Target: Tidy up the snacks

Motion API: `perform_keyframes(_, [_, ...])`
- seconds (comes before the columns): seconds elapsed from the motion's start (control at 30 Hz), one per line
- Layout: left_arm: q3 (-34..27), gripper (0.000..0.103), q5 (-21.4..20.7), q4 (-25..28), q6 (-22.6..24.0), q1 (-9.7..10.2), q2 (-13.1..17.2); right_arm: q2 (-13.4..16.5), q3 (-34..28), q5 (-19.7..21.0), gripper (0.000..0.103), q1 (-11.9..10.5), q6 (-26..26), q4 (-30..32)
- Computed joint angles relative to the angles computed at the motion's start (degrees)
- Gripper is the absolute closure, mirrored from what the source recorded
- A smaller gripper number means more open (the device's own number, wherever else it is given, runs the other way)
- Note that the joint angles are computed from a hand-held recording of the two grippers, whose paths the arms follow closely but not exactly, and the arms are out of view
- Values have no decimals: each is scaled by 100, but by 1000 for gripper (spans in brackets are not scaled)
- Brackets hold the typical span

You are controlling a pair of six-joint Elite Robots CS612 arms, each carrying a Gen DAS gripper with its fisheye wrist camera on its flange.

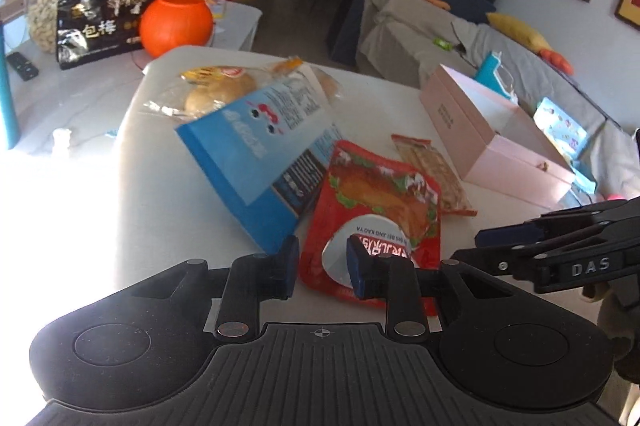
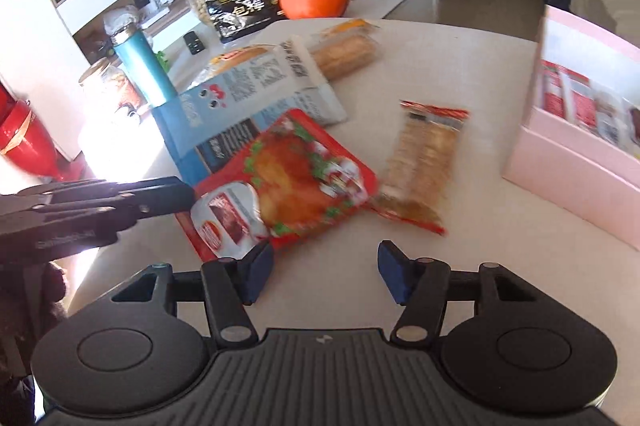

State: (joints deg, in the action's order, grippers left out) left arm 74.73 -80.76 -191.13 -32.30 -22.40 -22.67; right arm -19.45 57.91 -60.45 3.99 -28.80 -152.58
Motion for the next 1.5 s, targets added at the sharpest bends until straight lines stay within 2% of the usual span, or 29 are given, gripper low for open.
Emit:
perform_keyframes(0.13, [-300, 74, -447, 105, 246, -20, 152, -74, 195, 135, 43, -174, 307, -202])
perform_keyframes(0.27, [-480, 74, -1076, 139, 497, -24, 237, -88, 292, 138, 36, -286, 664, -520])
perform_keyframes(0.3, [-481, 74, -1090, 88, 478, -32, 242, -76, 296, 139, 35, -302, 775, -613])
perform_keyframes(0.33, [-444, 74, -936, 25, 390, -52, 226, -63, 297, 137, 34, -305, 857, -695])
perform_keyframes(0.43, [-208, 74, 90, -2, 253, -152, 83, -8, 282, 127, 30, -272, 991, -974])
perform_keyframes(0.53, [-15, 74, 658, 93, 135, -158, -53, 57, 263, 70, 24, -170, 973, -1229])
perform_keyframes(0.6, [49, 74, 829, 191, 115, -149, -112, 101, 223, 89, 24, -80, 818, -1263])
perform_keyframes(0.67, [59, 74, 845, 271, 111, -138, -131, 164, 136, 121, 18, 5, 517, -1205])
perform_keyframes(0.77, [28, 74, 816, 361, 138, -150, -134, 289, 4, -319, 16, 167, 99, -1294])
perform_keyframes(0.8, [20, 74, 795, 375, 162, -157, -136, 318, 40, -396, 16, 193, -1, -1537])
perform_keyframes(0.87, [-12, 74, 752, 397, 192, -162, -123, 303, 162, -396, 17, 191, -187, -1779])
perform_keyframes(0.9, [-32, 74, 735, 411, 202, -164, -115, 272, 216, -339, 21, 170, -232, -1769])
perform_keyframes(0.93, [-56, 74, 713, 422, 215, -166, -105, 233, 278, -284, 31, 141, -284, -1762])
perform_keyframes(1.03, [-90, 74, 627, 420, 252, -175, -92, 96, 482, -24, 53, 1, -378, -1723])
perform_keyframes(1.17, [-173, 74, 415, 386, 290, -170, -52, -37, 756, -73, 55, -185, -154, -1870])
perform_keyframes(1.43, [-862, 74, -110, 782, 535, -145, 186, -75, 1056, -360, 57, -563, 867, -2543])
perform_keyframes(1.47, [-1043, 74, -202, 877, 534, -127, 250, -59, 1063, -430, 56, -592, 974, -2643])
perform_keyframes(1.5, [-1232, 74, -270, 964, 508, -111, 318, -39, 1071, -499, 47, -618, 1096, -2757])
